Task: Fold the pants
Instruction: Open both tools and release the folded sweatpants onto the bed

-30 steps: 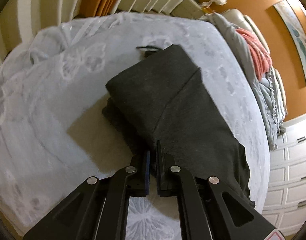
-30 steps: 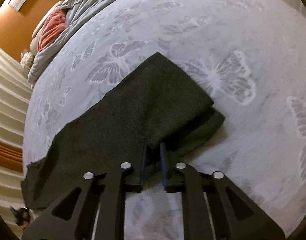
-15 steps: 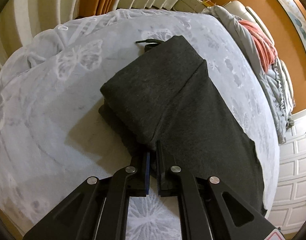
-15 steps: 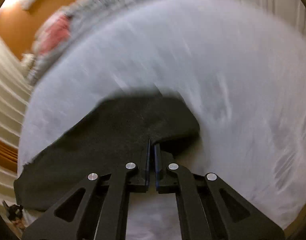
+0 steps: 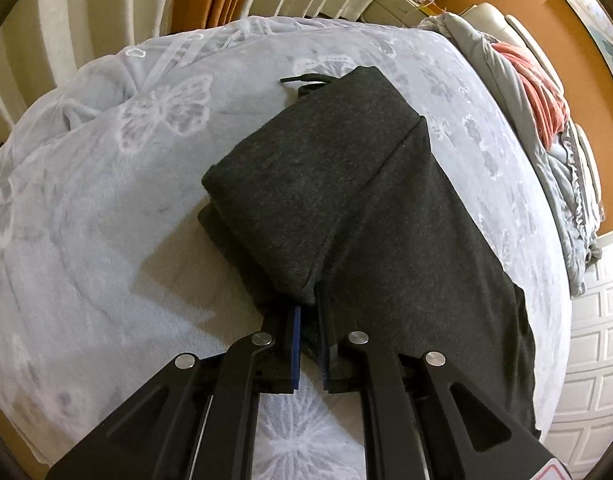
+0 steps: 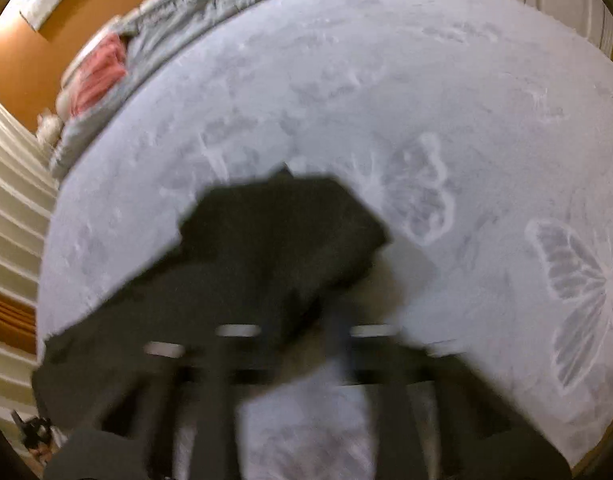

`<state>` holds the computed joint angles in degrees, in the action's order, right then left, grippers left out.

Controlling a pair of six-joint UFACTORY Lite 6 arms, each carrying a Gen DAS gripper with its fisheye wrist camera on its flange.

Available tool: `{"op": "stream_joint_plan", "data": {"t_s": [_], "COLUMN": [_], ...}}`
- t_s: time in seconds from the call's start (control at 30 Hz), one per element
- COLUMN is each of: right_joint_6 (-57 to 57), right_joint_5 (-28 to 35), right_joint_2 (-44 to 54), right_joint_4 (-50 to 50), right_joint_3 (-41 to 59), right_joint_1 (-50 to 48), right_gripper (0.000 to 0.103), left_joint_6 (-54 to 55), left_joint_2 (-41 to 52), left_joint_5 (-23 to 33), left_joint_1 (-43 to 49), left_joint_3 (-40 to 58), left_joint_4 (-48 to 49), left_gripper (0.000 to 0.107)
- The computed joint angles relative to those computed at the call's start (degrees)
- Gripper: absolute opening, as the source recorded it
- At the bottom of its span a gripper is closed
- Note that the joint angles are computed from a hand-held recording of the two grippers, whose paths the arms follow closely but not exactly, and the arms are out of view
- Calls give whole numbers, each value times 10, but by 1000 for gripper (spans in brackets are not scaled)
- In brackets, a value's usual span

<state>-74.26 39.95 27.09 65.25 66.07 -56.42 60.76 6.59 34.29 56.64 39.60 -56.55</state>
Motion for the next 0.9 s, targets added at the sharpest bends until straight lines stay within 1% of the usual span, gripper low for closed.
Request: {"op": "stream_joint_plan", "data": {"t_s": [0.03,0.07,0.1,0.13,0.17,0.2,0.23,0.27,0.3,0.37,0.4,0.43,0.47,0.5,0.53,0.6,0.63,0.67,0.7,0.73,0.77,0.8,0.83,0.87,0.9], "right_joint_6": [-45,-83,-96,-85,-50,8,68,113,134,110,90,73,32,-2,-60,-152,-180,-183,-186,-173,-168,-175,-206,-235,-267], "right_joint_5": [13,3,-32,-91,-148,-181,-190,-175,-136,-56,-31,-28,-42,-62,-91,-115,-129,-143,-159,-176,-210,-220,-206,-169,-148], "right_joint_2": [-30,-74,-94,-90,-61,-9,35,55,64,62,56,48,30,14,-10,-29,-28,-8,9,32,50,43,13,-23,-47], "right_joint_4": [47,71,70,46,-3,-63,-117,-147,-153,-108,-84,-68,-30,-2,46,128,151,157,158,137,116,120,147,178,212], "right_joint_3": [-24,-49,-56,-58,-49,-24,6,28,49,65,62,53,30,12,-14,-37,-38,-23,-14,-1,4,-2,-11,-23,-34], "right_joint_1": [-8,-10,-6,4,16,15,6,-4,-22,-56,-63,-62,-53,-39,-14,18,44,65,85,104,132,141,140,125,113], "right_gripper": [4,4,4,7,10,10,10,10,10,14,37,74,82,81,81,81,81,81,81,64,38,18,4,4,4], "left_joint_6": [2,1,0,0,-3,-8,-12,-18,-32,-65,-91,-105,-103,-101,-95,-96,-112,-134,-169,-211,-259,-301,-327,-351,-363], "left_joint_2": [-4,-7,-9,-9,-7,-6,-5,-4,-10,-32,-62,-96,-145,-179,-223,-285,-329,-360,-389,-405,-414,-414,-407,-398,-381], "left_joint_5": [-5,-9,-11,-11,-10,-8,-5,-3,-1,-1,-2,-3,10,26,51,80,77,62,34,3,-30,-53,-70,-84,-96], "left_joint_1": [-1,-4,-6,-6,-6,-4,-3,-1,2,5,7,8,10,12,14,-5,-39,-76,-126,-175,-233,-267,-295,-314,-327], "left_joint_3": [-4,-6,-7,-7,-5,-3,-1,0,-1,-12,-26,-43,-66,-82,-104,-132,-151,-161,-173,-179,-183,-184,-184,-184,-181], "left_joint_4": [0,1,2,3,5,7,9,11,16,30,40,43,35,27,12,2,6,19,41,68,107,136,156,172,179], "left_gripper": [9,10,10,10,10,10,10,10,10,10,10,10,9,9,9,9,9,10,12,14,19,20,20,20,20]}}
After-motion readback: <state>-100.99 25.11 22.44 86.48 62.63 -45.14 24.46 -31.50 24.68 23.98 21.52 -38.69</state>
